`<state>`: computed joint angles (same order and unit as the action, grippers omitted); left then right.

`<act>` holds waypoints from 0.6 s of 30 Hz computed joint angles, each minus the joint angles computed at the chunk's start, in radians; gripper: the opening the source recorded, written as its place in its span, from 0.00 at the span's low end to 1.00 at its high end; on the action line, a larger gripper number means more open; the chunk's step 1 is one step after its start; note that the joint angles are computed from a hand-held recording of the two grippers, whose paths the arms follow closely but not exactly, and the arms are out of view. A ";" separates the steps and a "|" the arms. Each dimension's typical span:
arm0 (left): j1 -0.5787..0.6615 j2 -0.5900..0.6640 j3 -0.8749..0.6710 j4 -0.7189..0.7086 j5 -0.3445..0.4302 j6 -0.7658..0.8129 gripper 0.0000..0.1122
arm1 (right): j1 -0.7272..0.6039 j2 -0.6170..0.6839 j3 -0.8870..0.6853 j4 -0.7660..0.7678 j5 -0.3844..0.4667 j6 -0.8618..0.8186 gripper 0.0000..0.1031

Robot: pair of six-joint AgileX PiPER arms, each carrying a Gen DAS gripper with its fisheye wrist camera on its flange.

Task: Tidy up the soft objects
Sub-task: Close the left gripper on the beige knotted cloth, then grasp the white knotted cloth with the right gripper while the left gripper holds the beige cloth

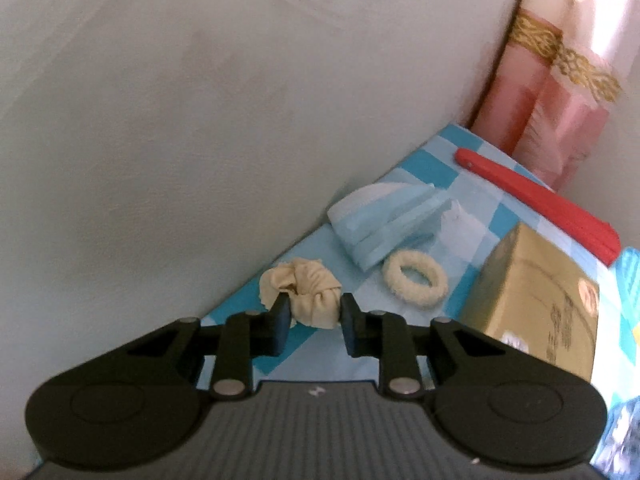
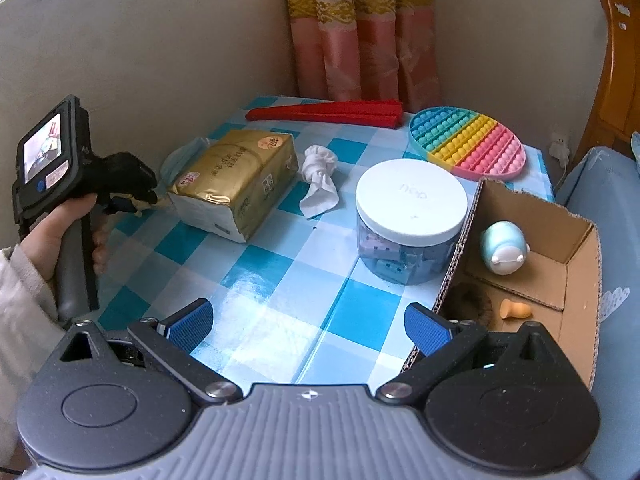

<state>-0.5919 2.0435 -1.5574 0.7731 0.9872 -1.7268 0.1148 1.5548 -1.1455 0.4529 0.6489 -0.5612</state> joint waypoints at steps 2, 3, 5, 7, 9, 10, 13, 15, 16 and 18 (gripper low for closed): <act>-0.010 -0.027 0.035 -0.010 -0.016 0.003 0.22 | 0.003 -0.003 0.000 -0.008 -0.002 0.001 1.00; -0.016 -0.041 0.054 -0.016 -0.024 0.008 0.22 | 0.004 -0.004 -0.001 -0.010 -0.001 0.001 1.00; -0.027 -0.068 0.085 -0.019 -0.030 0.010 0.22 | 0.005 -0.005 -0.002 -0.014 -0.001 -0.003 1.00; -0.042 -0.098 0.119 -0.013 -0.037 0.007 0.22 | 0.007 -0.005 -0.003 -0.019 0.000 -0.005 1.00; -0.051 -0.120 0.144 -0.009 -0.053 0.006 0.22 | 0.007 -0.002 -0.005 -0.017 0.002 -0.016 1.00; -0.054 -0.130 0.154 -0.012 -0.061 0.013 0.22 | 0.007 0.000 -0.007 -0.017 0.005 -0.021 1.00; -0.063 -0.157 0.174 -0.018 -0.066 0.036 0.22 | 0.012 0.005 -0.018 -0.031 0.010 -0.019 1.00; -0.073 -0.173 0.185 -0.013 -0.061 0.039 0.22 | 0.006 0.009 -0.029 -0.011 0.020 -0.051 1.00; -0.078 -0.182 0.193 -0.010 -0.060 0.039 0.22 | 0.004 0.013 -0.038 -0.004 0.026 -0.061 1.00; -0.088 -0.200 0.210 -0.005 -0.060 0.043 0.22 | -0.002 0.025 -0.063 0.025 0.042 -0.099 1.00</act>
<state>-0.6797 1.8431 -1.3470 0.7677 0.9270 -1.6840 0.1124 1.5794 -1.2083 0.4776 0.6907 -0.6599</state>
